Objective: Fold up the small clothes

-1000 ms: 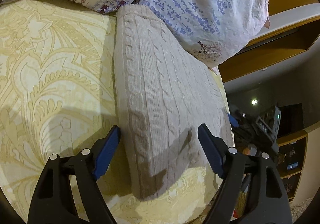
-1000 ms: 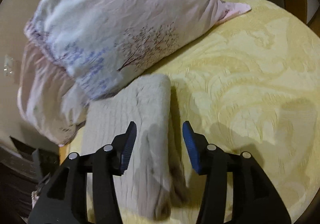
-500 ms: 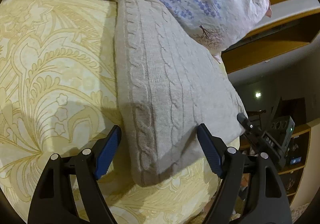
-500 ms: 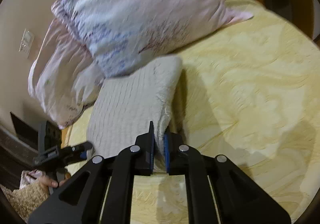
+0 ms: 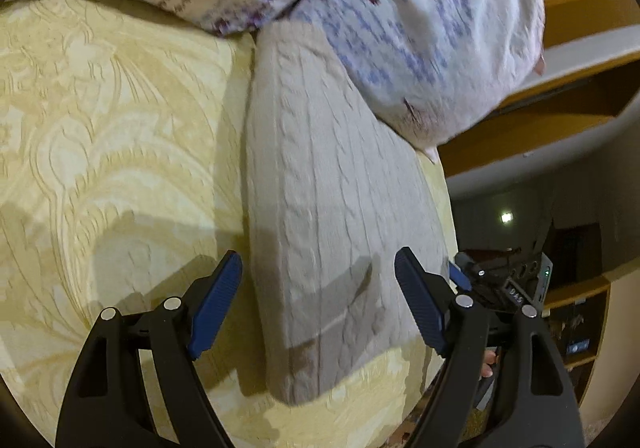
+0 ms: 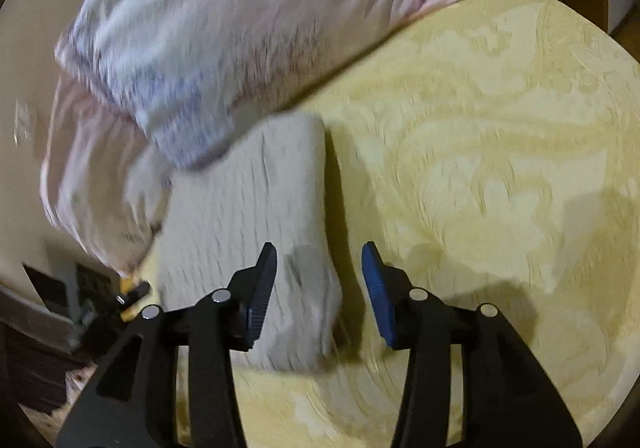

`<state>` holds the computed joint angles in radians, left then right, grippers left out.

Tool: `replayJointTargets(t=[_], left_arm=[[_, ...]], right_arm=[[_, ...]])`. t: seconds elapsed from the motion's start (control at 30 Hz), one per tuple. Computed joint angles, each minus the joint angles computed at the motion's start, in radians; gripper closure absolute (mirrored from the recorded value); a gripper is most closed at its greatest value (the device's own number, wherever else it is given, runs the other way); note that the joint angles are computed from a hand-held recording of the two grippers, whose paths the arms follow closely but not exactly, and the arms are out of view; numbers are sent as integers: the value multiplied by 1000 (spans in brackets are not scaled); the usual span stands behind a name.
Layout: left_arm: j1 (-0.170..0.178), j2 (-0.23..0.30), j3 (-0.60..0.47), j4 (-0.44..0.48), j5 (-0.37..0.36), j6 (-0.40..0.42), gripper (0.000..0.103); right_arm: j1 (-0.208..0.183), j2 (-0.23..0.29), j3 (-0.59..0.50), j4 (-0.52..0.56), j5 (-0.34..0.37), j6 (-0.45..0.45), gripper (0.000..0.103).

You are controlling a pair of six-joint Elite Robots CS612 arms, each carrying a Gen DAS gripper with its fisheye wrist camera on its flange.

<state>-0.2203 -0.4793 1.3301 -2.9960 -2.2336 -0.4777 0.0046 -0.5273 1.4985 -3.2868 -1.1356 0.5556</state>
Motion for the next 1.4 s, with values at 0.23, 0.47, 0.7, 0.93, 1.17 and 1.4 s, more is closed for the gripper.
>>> replayJointTargets(t=[0.23,0.47,0.7,0.93,1.17,1.4], left_arm=[[-18,-5,-51,94,94,88,20],[-65,-17,-88,215,307,251,19],[-90,-14,-107,244,407,321,16],[-96,-4,-125,254,430,322,14],[-94,-9,-114,249,435,323,13],[-92,-10,-110,251,430,316,13]], right_arm=[[5,46,-125,132,8,-25,58],[9,79,-174,165,28,-43,81],[21,88,-184,191,-54,-31,93],[15,90,-180,182,-29,-11,81],[-10,74,-135,134,10,41,59],[-12,77,-134,130,36,50,53]])
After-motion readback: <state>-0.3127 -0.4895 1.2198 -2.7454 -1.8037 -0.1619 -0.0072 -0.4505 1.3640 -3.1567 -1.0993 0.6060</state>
